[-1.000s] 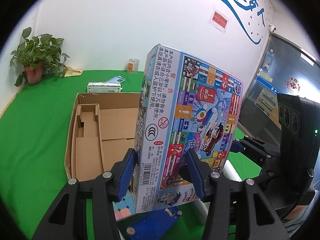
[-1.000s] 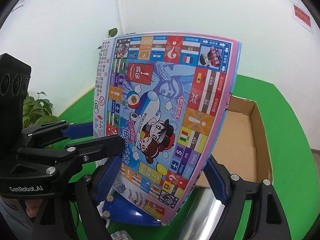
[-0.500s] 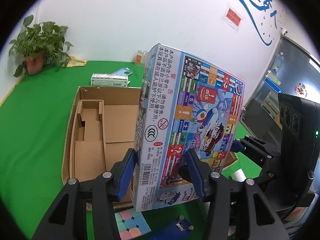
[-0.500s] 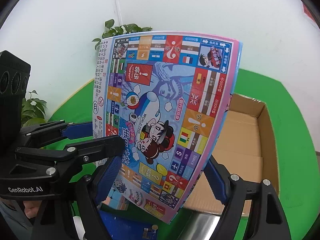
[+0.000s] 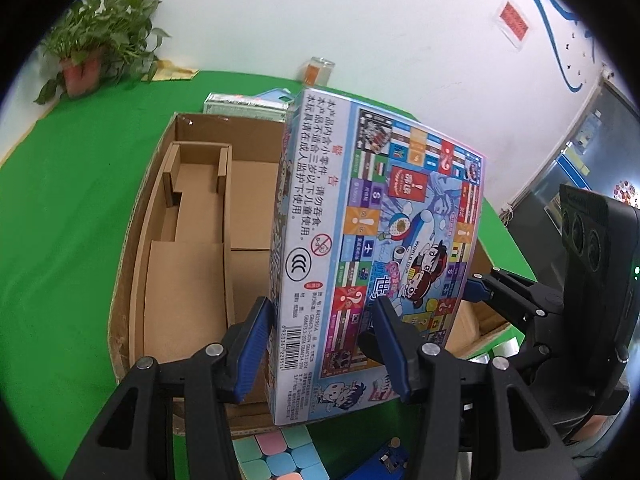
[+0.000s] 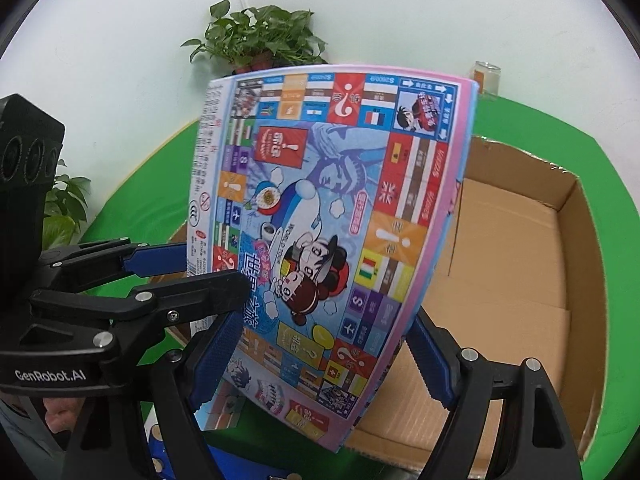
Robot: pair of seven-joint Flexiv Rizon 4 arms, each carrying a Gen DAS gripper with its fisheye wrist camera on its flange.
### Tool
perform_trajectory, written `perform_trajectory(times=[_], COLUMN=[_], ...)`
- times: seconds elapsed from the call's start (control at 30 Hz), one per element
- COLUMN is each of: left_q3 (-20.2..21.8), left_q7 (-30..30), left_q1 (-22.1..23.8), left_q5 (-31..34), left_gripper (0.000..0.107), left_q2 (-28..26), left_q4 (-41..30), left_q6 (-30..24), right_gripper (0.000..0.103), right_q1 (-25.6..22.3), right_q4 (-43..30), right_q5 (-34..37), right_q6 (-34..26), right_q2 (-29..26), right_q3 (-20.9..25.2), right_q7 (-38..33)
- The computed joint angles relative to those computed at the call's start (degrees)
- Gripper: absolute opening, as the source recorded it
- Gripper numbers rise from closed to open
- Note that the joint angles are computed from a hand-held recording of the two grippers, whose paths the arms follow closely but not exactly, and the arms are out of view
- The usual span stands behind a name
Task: Organize rigid objects
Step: 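Lift the board-game box and lay it flat inside the open box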
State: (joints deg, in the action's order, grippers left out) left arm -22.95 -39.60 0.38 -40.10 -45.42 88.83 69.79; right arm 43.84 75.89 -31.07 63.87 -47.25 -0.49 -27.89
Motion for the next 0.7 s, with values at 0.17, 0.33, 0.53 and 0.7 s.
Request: perform_trajectory(times=[0.17,0.33,0.53,0.7], left_q3=[2.5,6.5,8.3,3.1], left_q7=[-3.8,-9.4,-13.7,-9.1], left_q1=[-1.9,-4.7,-5.2,-0.8], left_q5=[1.8,6.0,9.9,7.8], left_gripper=[0.051,0.047,0.043,0.033], left_q2=[-0.9,-2.5,-3.1,-0.7], left_q4=[-2.1,-5.5,-6.0,-1.4], left_q6=[-1.8,-4.9,-4.3,-4.0], right_gripper=[0.08,0.079,0.079,0.073], right_q1=[-1.3,-5.0,-5.3,-4.9], right_q4=[-2.3,-12.1,-18.5,-27.3], right_q5=[1.4,7.6,14.6,17.7], right_q6=[-1.0,-7.7,-11.5,-17.8], right_q2=[-1.8,-7.0,-10.9,-15.1], right_q3=[1.5,6.4,8.1,8.9], right_q7=[-2.3,-9.6,-13.7,-17.3])
